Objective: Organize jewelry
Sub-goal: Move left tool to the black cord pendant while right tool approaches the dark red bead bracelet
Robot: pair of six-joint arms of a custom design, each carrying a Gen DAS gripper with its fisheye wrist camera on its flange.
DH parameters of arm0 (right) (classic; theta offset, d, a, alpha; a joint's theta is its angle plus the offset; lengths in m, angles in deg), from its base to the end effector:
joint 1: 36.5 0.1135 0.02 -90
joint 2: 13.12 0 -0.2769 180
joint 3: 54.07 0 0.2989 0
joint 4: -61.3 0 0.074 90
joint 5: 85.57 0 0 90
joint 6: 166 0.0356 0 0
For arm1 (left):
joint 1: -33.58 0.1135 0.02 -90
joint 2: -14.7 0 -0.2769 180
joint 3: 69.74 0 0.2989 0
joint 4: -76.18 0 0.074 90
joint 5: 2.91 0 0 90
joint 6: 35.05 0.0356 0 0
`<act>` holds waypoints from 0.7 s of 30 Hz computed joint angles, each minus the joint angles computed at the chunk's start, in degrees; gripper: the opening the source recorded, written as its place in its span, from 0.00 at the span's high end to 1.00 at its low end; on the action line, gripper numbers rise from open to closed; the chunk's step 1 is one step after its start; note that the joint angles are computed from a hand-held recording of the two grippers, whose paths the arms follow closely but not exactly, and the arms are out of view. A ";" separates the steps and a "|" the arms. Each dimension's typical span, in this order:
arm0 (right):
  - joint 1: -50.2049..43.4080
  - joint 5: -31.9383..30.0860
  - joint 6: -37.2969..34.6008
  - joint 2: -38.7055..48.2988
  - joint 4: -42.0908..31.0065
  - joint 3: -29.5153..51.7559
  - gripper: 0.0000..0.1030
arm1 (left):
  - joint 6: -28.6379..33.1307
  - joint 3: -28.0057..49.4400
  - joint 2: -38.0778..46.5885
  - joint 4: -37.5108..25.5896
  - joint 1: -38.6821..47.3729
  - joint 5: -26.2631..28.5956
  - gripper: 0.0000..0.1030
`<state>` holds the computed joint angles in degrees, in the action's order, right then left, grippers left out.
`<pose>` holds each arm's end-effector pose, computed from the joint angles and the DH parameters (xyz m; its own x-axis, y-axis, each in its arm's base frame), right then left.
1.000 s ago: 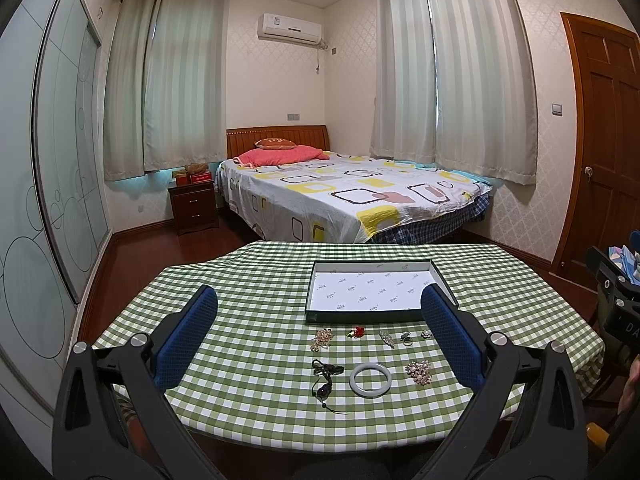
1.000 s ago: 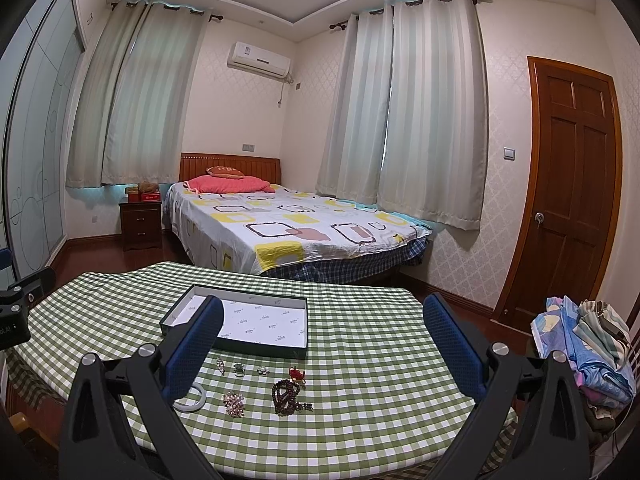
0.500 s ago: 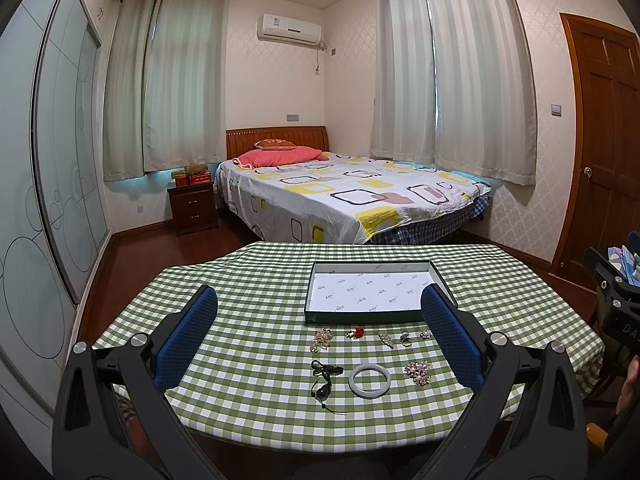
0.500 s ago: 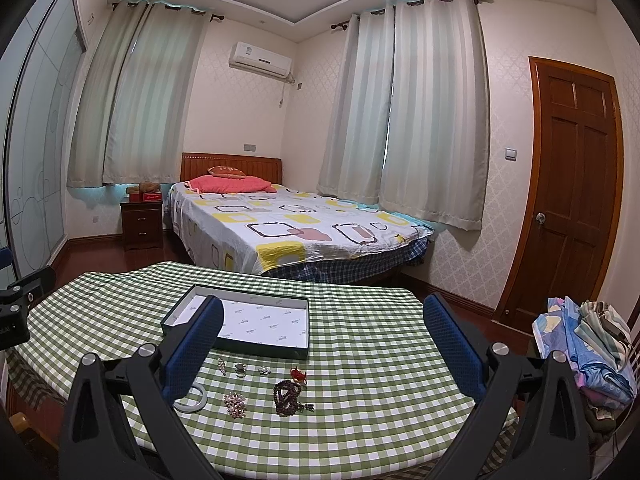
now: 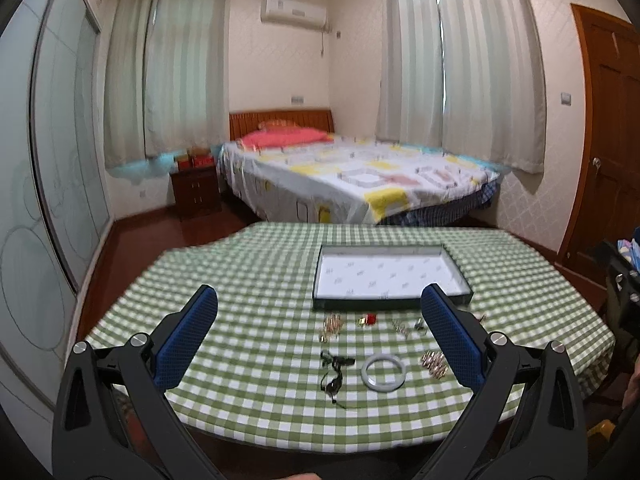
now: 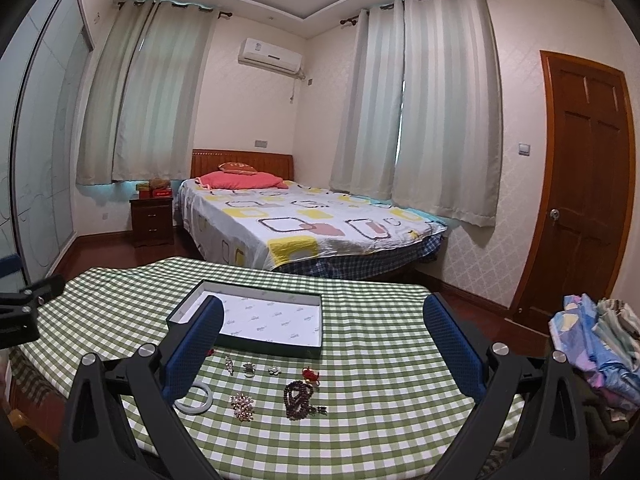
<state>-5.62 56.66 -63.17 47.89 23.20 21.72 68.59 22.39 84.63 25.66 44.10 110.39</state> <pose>0.2400 0.1107 0.3940 -0.2627 0.0014 -0.9649 0.3764 0.9209 -0.1012 0.2932 0.0401 0.4359 -0.4121 0.1438 -0.8997 0.2797 0.9597 0.0252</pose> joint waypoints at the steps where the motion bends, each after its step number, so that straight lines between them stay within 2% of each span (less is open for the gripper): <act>1: -1.53 -2.04 -0.02 0.50 1.15 -1.08 0.06 | 0.32 -0.06 1.40 -0.04 -0.25 -0.64 0.04; 7: -8.68 -10.83 0.60 3.76 7.57 -7.57 0.06 | 1.27 -4.23 9.97 3.71 -3.00 -6.10 0.04; 9: -11.40 -14.47 1.29 5.01 10.75 -10.61 0.06 | 0.36 -6.55 12.33 6.78 -3.25 -5.83 0.04; 14: -15.62 -19.16 2.34 8.38 16.46 -15.31 0.06 | 0.21 -9.71 17.86 11.17 -3.65 -2.59 0.04; 16: -16.92 -20.56 2.65 10.01 18.05 -16.38 0.06 | 0.45 -10.98 19.12 13.51 -4.61 -3.51 0.06; 18: -17.64 -21.42 2.84 10.94 19.16 -17.01 0.06 | 0.86 -10.70 20.68 14.01 -5.34 -4.33 0.13; 21: -18.94 -23.15 3.31 13.05 19.46 -16.64 0.06 | 1.04 -8.54 23.89 12.35 -5.47 -3.36 0.19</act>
